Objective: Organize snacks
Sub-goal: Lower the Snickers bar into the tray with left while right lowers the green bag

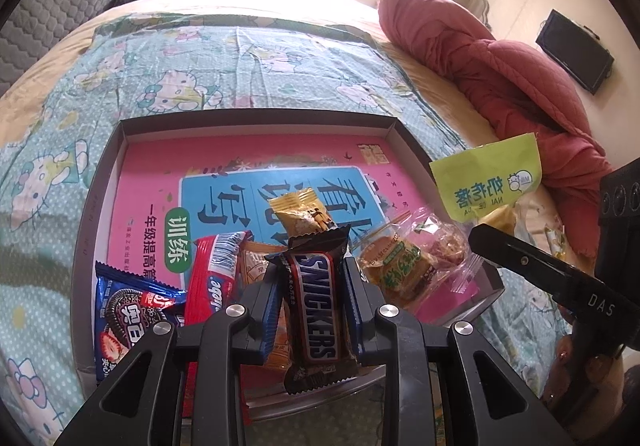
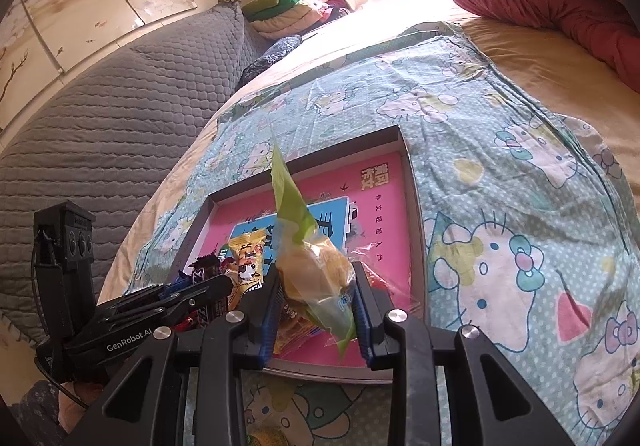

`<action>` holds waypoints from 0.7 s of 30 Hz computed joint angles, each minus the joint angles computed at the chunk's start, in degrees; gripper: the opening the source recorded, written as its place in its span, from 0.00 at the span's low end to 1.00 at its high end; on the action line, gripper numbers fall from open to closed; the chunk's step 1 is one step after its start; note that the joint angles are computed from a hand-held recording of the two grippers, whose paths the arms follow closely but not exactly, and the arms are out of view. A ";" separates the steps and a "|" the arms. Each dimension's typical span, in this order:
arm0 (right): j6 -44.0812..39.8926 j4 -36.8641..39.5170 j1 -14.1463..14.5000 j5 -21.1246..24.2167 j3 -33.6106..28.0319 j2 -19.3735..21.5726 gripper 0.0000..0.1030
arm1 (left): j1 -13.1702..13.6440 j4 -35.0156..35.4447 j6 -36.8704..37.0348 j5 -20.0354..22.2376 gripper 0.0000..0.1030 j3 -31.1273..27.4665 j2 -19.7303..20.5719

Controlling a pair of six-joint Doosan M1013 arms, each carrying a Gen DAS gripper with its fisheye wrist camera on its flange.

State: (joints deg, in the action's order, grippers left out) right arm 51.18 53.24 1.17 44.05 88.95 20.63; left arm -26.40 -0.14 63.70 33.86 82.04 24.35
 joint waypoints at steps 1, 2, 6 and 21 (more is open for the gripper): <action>0.09 -0.13 0.03 0.30 -0.12 0.15 0.31 | -0.04 0.21 -0.12 -0.02 0.28 0.05 -0.01; 0.22 -0.40 0.10 0.46 -0.21 0.26 0.31 | -0.10 0.47 -0.21 0.06 0.28 0.02 0.01; 0.95 -1.66 0.54 1.21 -0.66 0.78 0.31 | -0.07 0.31 -0.02 0.17 0.28 0.03 0.06; 0.05 -4.27 2.13 1.33 -1.17 1.51 0.31 | 0.04 0.52 -0.21 0.50 0.28 0.25 -0.05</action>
State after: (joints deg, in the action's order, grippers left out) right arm 51.23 48.97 3.30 45.38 87.77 22.13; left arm -26.36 0.38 63.49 34.37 82.28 24.30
